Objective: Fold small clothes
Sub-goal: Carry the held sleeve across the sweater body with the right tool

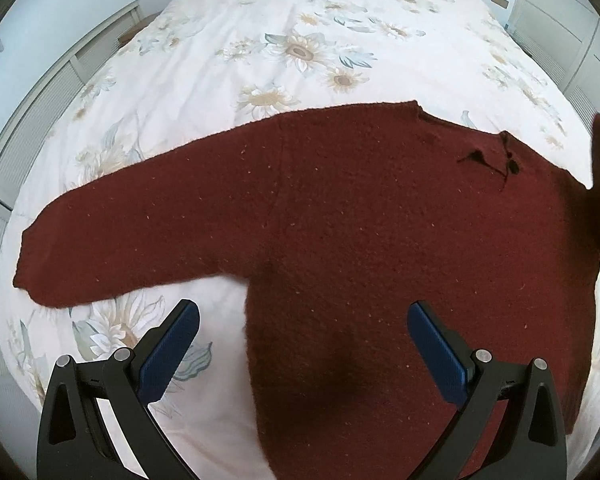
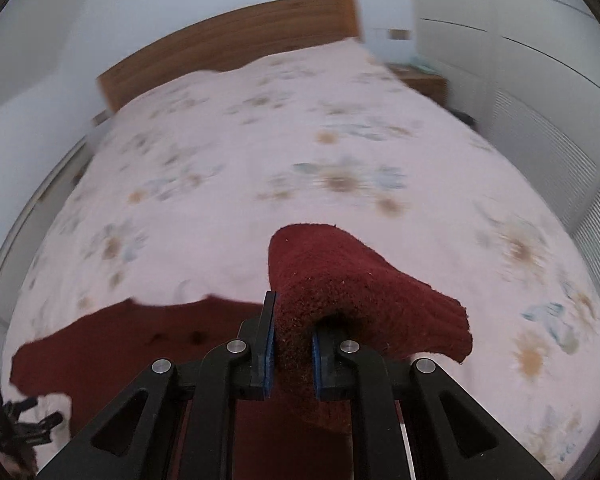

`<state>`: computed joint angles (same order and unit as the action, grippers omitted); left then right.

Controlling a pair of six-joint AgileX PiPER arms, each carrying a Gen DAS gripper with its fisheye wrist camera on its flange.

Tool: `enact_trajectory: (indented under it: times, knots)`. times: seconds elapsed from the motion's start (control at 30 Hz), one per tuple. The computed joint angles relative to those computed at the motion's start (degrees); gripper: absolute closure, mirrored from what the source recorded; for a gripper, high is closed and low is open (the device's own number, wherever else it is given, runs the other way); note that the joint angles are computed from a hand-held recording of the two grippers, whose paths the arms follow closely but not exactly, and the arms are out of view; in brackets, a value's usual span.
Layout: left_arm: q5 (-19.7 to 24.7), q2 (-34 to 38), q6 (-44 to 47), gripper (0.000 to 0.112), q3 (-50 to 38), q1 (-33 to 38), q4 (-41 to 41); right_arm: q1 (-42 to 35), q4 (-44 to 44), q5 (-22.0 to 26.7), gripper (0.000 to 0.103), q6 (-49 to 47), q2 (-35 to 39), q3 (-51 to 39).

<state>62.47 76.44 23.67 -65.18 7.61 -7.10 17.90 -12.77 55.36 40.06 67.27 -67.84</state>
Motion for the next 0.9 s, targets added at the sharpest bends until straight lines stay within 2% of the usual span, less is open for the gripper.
enact_trajectory:
  times: [0.33,0.5,0.67,0.73,0.8,0.87,0.9]
  knots:
    - [0.0,0.9,2.2,0.01,-0.1,2.5,-1.3,16.4,-0.1,-6.3,0.089,8.2,17.5,-6.9]
    - [-1.0,1.1,2.9,0.01,1.2,3.8,-0.3,19.4,3.0,-9.5,0.089,8.3,24.6,-3.6]
    - [-1.6,1.0,3.3,0.01,2.2,4.4,0.8,19.8,8.7,-15.6,0.085,7.4,27.6,2.1]
    - [-1.8,1.1,3.0,0.01,2.3,4.4,1.3,20.0,10.2,-16.6,0.083,6.4,28.5,2.8]
    - [-1.9,1.3,2.6,0.01,2.3,4.3,1.7,20.8,9.1,-13.8,0.069,6.2,29.7,1.2]
    - [-1.9,1.4,2.5,0.01,2.4,4.2,1.8,21.9,6.1,-11.5,0.045,7.6,29.9,0.1]
    - [-1.8,1.4,2.5,0.01,2.4,4.1,1.8,22.2,5.2,-10.6,0.038,8.0,29.6,0.0]
